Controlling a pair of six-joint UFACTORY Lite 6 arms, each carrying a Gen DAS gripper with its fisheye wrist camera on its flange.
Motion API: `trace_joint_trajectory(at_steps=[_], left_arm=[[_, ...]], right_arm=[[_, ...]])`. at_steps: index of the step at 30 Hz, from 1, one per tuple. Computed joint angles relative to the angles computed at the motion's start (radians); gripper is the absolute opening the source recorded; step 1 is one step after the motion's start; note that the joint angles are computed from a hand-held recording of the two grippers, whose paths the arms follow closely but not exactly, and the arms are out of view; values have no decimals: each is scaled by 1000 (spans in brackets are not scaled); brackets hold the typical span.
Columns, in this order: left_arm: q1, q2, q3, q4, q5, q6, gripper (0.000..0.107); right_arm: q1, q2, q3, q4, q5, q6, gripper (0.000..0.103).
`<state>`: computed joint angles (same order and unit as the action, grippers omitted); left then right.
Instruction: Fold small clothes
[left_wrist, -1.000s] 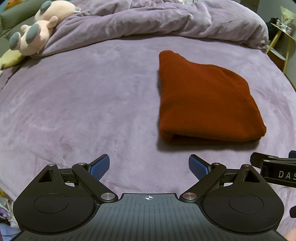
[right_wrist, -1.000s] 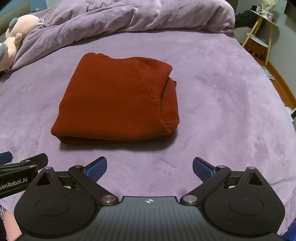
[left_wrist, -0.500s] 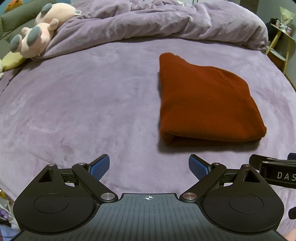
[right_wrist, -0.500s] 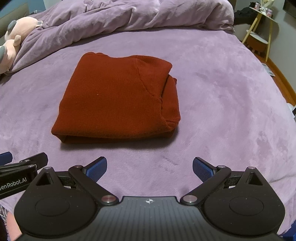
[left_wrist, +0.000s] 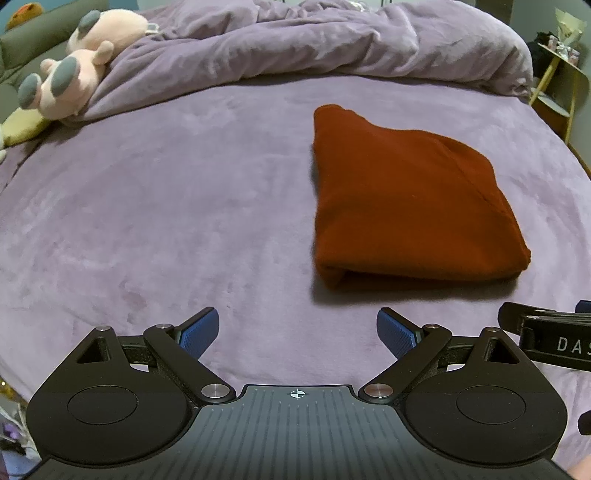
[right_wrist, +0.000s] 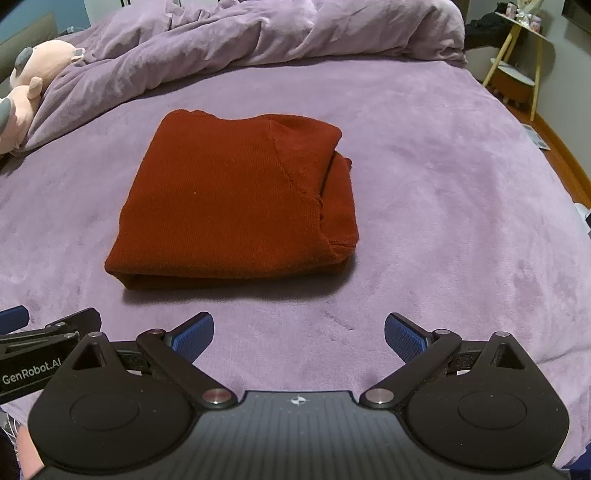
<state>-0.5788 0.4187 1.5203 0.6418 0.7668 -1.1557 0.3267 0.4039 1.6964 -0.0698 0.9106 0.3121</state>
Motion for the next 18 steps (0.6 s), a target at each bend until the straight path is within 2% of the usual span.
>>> trace_joint_trajectory(at_steps=[18], left_arm=[[6,12,3,-13,-17,4,96]], right_arm=[[10,4,12,-10,8,14,99]])
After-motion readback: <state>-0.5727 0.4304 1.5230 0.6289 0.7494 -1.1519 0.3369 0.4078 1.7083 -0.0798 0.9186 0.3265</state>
